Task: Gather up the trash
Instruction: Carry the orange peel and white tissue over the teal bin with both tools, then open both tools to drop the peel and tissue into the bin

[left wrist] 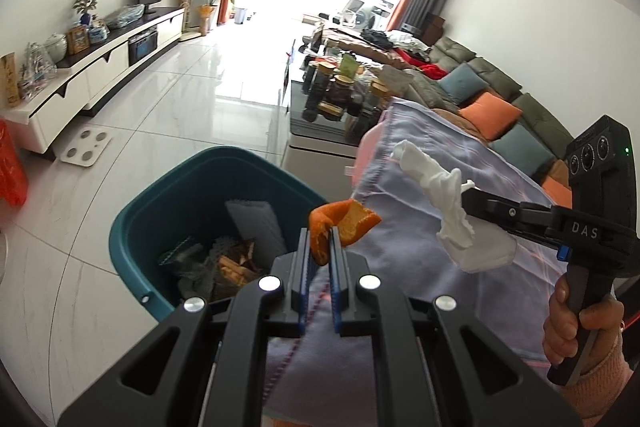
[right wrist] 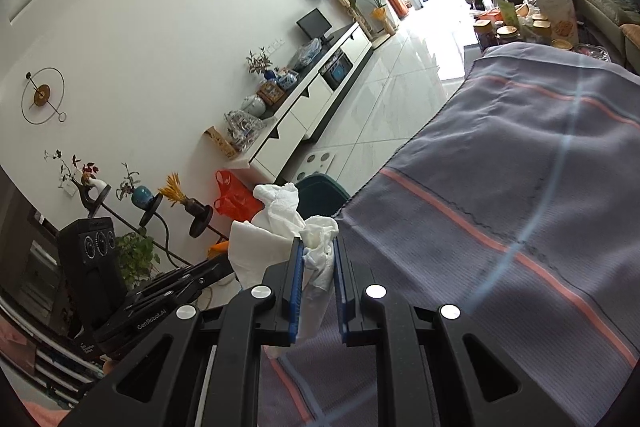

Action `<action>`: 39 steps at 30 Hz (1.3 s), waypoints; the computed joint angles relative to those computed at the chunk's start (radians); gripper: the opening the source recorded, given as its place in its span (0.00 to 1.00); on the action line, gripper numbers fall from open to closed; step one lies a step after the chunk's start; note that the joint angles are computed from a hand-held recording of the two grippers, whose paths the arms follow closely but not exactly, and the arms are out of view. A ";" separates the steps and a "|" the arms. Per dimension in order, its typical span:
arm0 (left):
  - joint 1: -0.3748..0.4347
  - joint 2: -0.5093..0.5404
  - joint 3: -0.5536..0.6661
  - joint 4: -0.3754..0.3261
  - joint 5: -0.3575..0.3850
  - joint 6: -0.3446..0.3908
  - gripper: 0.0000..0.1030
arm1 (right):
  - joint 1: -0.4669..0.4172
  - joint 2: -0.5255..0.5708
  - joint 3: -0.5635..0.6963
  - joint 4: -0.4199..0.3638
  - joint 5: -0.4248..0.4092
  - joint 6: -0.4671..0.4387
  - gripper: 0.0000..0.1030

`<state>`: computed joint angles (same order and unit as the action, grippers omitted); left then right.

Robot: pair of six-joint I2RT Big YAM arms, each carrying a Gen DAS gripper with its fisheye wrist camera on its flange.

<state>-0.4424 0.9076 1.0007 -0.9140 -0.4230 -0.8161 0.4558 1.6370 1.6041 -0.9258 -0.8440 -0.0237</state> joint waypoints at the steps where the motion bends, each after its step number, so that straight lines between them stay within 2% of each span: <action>1: 0.008 -0.002 -0.003 -0.003 0.003 -0.003 0.09 | 0.008 0.009 0.009 -0.006 0.002 0.001 0.14; 7: 0.047 -0.011 -0.021 -0.022 0.014 -0.018 0.09 | 0.051 0.049 0.057 -0.019 0.041 0.016 0.14; 22: 0.128 -0.003 -0.071 -0.016 0.071 -0.033 0.10 | 0.133 0.104 0.123 -0.044 0.116 0.034 0.14; 29: 0.146 0.011 -0.079 -0.012 0.085 -0.036 0.11 | 0.161 0.119 0.143 -0.056 0.147 0.047 0.19; 30: 0.149 0.012 -0.080 -0.012 0.087 -0.036 0.16 | 0.163 0.120 0.145 -0.055 0.152 0.052 0.23; 31: 0.153 0.012 -0.081 -0.011 0.093 -0.039 0.25 | 0.165 0.121 0.148 -0.056 0.154 0.055 0.25; 35: 0.156 0.007 -0.086 -0.015 0.085 -0.052 0.33 | 0.165 0.117 0.146 -0.049 0.156 0.060 0.27; 36: 0.155 0.003 -0.088 -0.015 0.082 -0.059 0.39 | 0.164 0.114 0.140 -0.044 0.157 0.062 0.30; 39: 0.142 -0.010 -0.091 -0.016 0.060 -0.068 0.45 | 0.153 0.105 0.129 -0.035 0.139 0.069 0.31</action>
<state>-0.3000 0.8976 0.9098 -0.9296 -0.3625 -0.8837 0.6085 1.7417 1.7329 -0.9608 -0.7049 0.0450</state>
